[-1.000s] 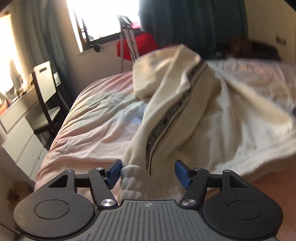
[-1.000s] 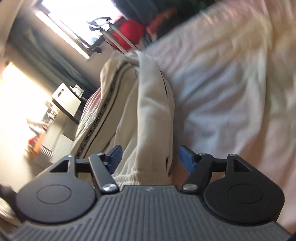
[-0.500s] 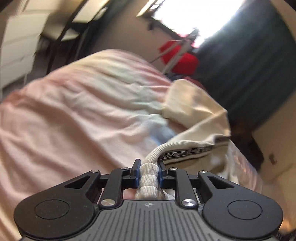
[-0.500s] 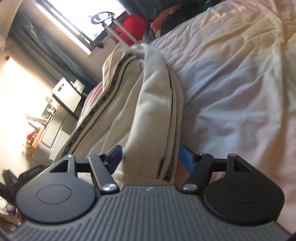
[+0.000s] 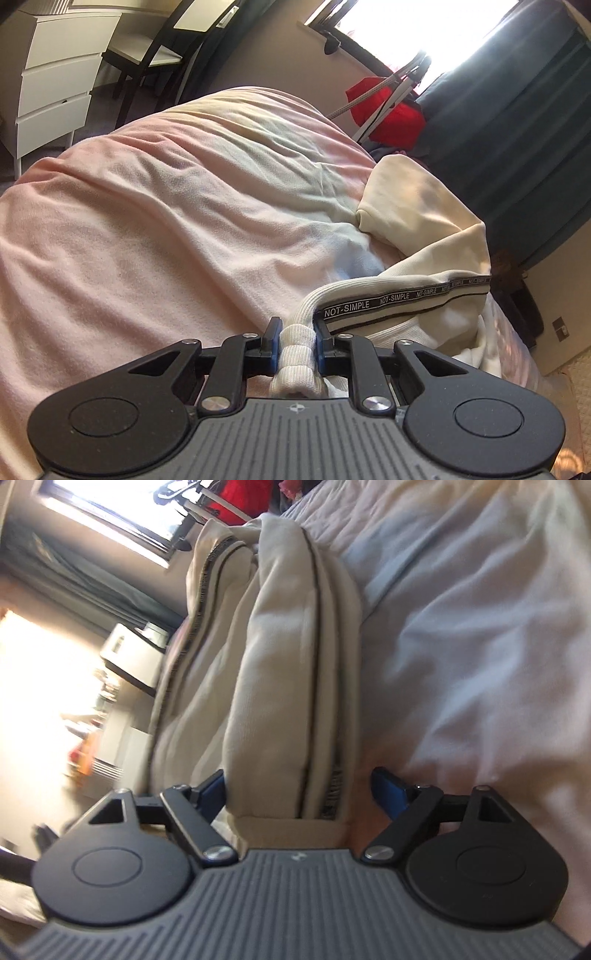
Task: Fold clothes
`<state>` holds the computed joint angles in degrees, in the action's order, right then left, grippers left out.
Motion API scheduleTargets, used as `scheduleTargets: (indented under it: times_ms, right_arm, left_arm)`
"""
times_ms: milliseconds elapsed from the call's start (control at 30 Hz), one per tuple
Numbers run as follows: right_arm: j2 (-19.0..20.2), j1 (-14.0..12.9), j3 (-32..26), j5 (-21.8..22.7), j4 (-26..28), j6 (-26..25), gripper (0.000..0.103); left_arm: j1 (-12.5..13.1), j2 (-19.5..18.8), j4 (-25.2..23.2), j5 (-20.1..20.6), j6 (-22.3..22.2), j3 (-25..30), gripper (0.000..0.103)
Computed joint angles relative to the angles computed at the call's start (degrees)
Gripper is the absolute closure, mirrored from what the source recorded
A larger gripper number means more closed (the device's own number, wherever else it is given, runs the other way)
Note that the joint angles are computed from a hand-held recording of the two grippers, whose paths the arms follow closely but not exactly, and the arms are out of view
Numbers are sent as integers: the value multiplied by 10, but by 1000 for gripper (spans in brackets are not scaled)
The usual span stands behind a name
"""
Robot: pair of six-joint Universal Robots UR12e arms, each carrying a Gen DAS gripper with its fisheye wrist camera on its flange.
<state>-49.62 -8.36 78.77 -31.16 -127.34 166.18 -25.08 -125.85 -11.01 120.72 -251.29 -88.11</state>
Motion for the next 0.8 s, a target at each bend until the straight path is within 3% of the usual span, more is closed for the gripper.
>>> scheduleTargets:
  times_ms: [33,100,200,300,433,600,633,800]
  right_arm:
    - [-1,1,-1,10,19,-22,42]
    - [-11,3,9,18,21,-49,60]
    - [-29,5,34,41,11,-52,75]
    - [-47,19,60,66,1,-55,77]
    - [-57,54,79,107,18,-61,77]
    - [-51,116,78,126,39,-71,77]
    - [-46,128,75,125,28,-61,77]
    - [-28,165,63,96,-17,-10,70]
  left_arm:
    - [-1,2,-1,11,2,2,85]
    - [-4,5,-4,34,5,5,85]
    - [-7,14,-16,76,22,14,86]
    - [-1,29,-51,119,65,27,86]
    - [24,50,-150,167,95,51,86]
    - [66,53,-332,195,100,101,86]
    - [74,52,-345,194,95,103,86]
    - [101,48,-307,163,105,80,85]
